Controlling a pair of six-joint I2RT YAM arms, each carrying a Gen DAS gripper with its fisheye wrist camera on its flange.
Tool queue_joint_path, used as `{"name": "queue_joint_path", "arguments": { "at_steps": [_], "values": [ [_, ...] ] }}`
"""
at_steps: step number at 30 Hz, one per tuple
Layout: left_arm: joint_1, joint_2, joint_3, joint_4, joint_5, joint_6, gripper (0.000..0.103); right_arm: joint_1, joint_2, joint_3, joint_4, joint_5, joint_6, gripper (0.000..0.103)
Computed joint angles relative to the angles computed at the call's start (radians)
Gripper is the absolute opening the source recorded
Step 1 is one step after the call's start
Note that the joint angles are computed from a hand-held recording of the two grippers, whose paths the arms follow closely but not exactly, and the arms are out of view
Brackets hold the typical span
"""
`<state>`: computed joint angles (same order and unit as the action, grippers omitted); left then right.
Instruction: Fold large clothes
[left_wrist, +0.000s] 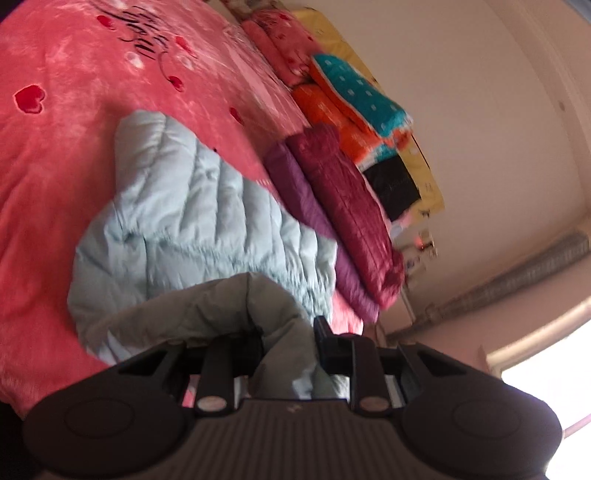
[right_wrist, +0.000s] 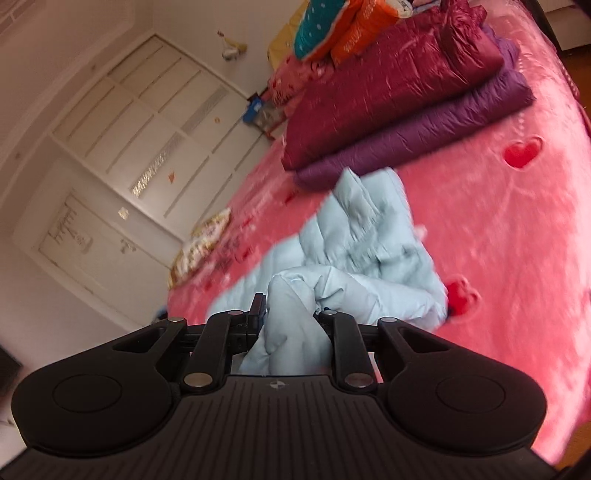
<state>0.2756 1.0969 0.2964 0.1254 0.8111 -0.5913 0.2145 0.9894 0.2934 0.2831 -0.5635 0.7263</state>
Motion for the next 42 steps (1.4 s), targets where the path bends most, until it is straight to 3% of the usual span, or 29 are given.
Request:
{"name": "queue_joint_path", "arguments": {
  "at_steps": [10, 14, 24, 26, 29, 32, 34, 35, 36, 37, 42],
  "values": [
    [0.016, 0.350, 0.176, 0.231, -0.054, -0.139, 0.023, 0.049, 0.451, 0.223, 0.300, 0.080, 0.121, 0.022],
    [0.012, 0.485, 0.257, 0.294, -0.081, -0.163, 0.023, 0.067, 0.586, 0.339, 0.306, 0.114, 0.122, 0.022],
    [0.000, 0.724, 0.447, 0.321, -0.148, -0.190, 0.023, 0.082, 0.785, 0.551, 0.257, 0.151, 0.086, 0.022],
    [0.001, 0.759, 0.474, 0.329, -0.149, -0.196, 0.026, 0.081, 0.814, 0.573, 0.262, 0.152, 0.091, 0.022],
    [0.008, 0.783, 0.501, 0.327, -0.153, -0.204, 0.037, 0.085, 0.835, 0.580, 0.267, 0.161, 0.085, 0.023],
    [0.019, 0.773, 0.503, 0.331, -0.160, -0.207, 0.056, 0.093, 0.853, 0.596, 0.258, 0.173, 0.082, 0.029],
    [0.027, 0.753, 0.501, 0.324, -0.164, -0.200, 0.068, 0.094, 0.844, 0.593, 0.237, 0.179, 0.077, 0.042],
    [0.031, 0.741, 0.497, 0.322, -0.170, -0.194, 0.070, 0.093, 0.836, 0.582, 0.241, 0.177, 0.081, 0.049],
    [0.037, 0.727, 0.493, 0.320, -0.174, -0.187, 0.073, 0.092, 0.831, 0.577, 0.242, 0.178, 0.084, 0.066],
    [0.046, 0.712, 0.490, 0.317, -0.177, -0.179, 0.076, 0.092, 0.824, 0.575, 0.238, 0.187, 0.086, 0.075],
    [0.072, 0.627, 0.464, 0.303, -0.227, -0.123, 0.079, 0.085, 0.786, 0.544, 0.271, 0.211, 0.095, 0.102]
  ]
}}
